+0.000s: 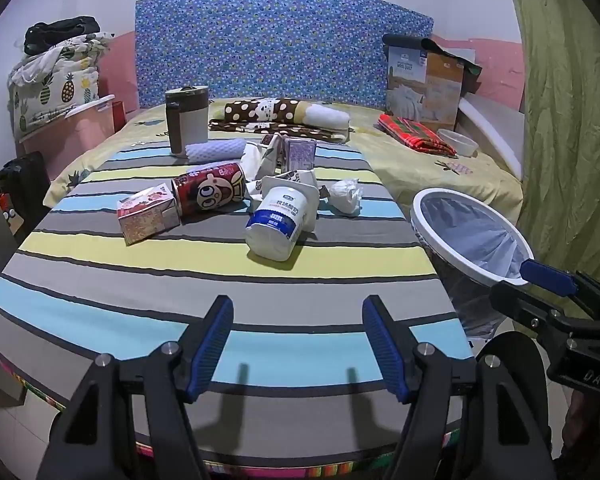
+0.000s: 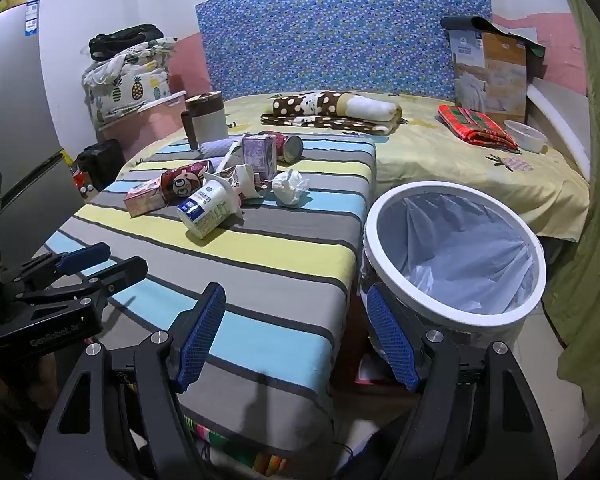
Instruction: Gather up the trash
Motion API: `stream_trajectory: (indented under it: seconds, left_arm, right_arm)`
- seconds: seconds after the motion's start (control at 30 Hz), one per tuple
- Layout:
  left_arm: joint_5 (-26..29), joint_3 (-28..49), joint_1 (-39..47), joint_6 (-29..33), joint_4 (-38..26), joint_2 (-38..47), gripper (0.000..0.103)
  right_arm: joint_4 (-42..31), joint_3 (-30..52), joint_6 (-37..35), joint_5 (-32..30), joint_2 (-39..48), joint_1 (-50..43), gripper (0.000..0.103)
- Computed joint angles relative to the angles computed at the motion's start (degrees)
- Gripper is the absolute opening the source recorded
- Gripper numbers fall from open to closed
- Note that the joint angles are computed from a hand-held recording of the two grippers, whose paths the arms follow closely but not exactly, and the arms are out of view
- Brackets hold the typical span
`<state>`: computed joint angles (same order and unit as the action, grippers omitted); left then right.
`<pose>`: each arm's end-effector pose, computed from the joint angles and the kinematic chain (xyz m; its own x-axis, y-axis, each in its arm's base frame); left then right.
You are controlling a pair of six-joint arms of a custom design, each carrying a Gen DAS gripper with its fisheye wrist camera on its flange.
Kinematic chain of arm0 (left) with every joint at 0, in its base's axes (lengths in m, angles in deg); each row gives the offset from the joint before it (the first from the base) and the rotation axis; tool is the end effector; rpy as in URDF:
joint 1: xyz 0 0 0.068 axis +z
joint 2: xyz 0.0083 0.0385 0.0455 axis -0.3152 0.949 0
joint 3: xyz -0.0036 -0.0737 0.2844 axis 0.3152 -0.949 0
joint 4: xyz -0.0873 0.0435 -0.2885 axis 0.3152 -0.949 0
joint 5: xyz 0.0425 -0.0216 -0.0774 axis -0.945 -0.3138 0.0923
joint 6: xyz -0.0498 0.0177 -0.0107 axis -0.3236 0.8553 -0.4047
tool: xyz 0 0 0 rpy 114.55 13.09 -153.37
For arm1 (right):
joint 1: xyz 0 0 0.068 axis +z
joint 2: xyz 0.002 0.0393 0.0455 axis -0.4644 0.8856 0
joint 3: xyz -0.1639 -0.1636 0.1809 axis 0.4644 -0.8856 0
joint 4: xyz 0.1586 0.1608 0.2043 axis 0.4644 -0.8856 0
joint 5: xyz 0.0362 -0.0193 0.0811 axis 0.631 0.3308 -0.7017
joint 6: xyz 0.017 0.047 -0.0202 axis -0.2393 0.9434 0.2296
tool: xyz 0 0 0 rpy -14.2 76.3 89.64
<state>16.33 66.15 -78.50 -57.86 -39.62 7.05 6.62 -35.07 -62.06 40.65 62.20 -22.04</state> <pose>0.1552 -0.2157 0.0975 -0.5581 -0.2987 -0.7741 -0.3750 0.9230 -0.0859 0.3227 0.0500 0.0799 -0.4942 -0.3676 -0.7878 -0.6701 0.7384 0.0759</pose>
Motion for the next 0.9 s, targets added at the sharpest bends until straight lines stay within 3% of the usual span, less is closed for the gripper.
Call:
stream_trajectory:
  seconds: [0.9]
  left_arm:
    - [-0.1,-0.3,-0.4,-0.5,0.0,-0.3,0.069]
  right_arm:
    - [-1.0,0.1,0.1,0.5,-0.7,0.2,0.075]
